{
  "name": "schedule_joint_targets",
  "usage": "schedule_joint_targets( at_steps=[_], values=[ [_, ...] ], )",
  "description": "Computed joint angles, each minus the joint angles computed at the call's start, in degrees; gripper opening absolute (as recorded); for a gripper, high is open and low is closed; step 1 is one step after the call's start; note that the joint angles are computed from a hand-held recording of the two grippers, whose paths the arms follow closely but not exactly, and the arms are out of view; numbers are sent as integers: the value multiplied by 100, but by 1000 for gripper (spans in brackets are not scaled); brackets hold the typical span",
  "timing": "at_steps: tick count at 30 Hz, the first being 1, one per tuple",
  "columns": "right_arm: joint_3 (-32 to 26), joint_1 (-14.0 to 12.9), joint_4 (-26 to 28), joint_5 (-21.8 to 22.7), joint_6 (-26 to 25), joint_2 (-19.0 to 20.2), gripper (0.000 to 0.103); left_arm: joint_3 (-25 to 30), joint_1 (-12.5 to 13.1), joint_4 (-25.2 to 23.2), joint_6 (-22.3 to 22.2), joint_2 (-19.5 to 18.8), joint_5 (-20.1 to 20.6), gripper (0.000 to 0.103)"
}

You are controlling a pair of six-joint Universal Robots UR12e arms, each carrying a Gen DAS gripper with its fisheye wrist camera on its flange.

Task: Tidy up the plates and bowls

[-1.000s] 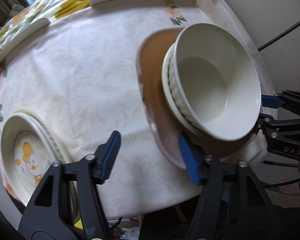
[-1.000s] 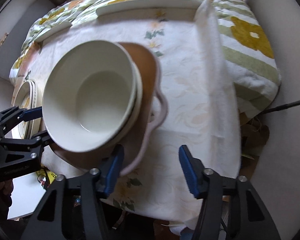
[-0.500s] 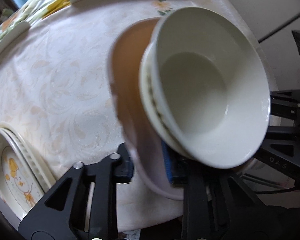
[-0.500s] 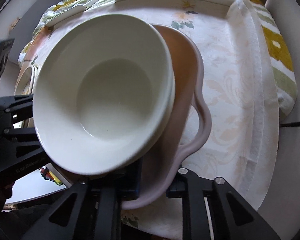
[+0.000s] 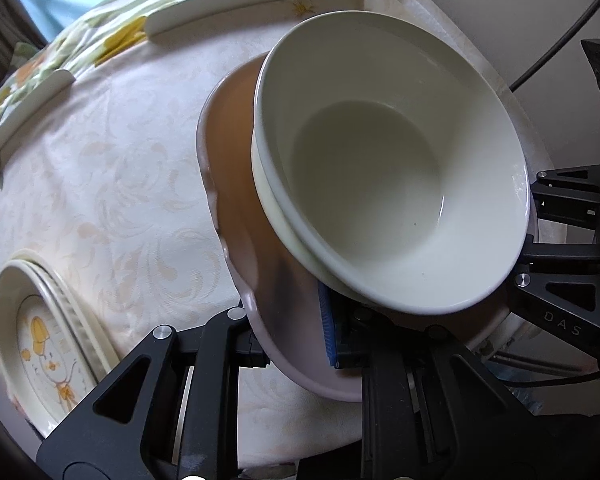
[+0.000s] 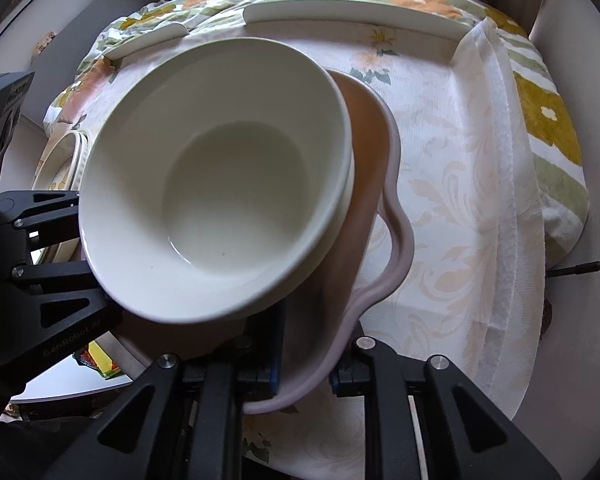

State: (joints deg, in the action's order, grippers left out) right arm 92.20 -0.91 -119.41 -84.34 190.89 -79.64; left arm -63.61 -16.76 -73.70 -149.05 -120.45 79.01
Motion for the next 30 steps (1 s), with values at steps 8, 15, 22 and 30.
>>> schedule_joint_targets(
  at_steps=[8, 15, 22, 30],
  values=[
    [-188, 99, -7, -180, -384, -100, 16, -319, 114, 420, -314, 408, -65, 16],
    [-769, 416, 38, -281, -552, 102, 16, -299, 402, 588, -451, 626, -103, 16],
    [-1462, 895, 152, -495, -169, 572, 16, -122, 945, 331, 83, 626, -270, 16],
    [-2135, 1356, 389, -519, 695, 1208, 16, 143, 1474, -202, 978, 379, -344, 16]
  ],
)
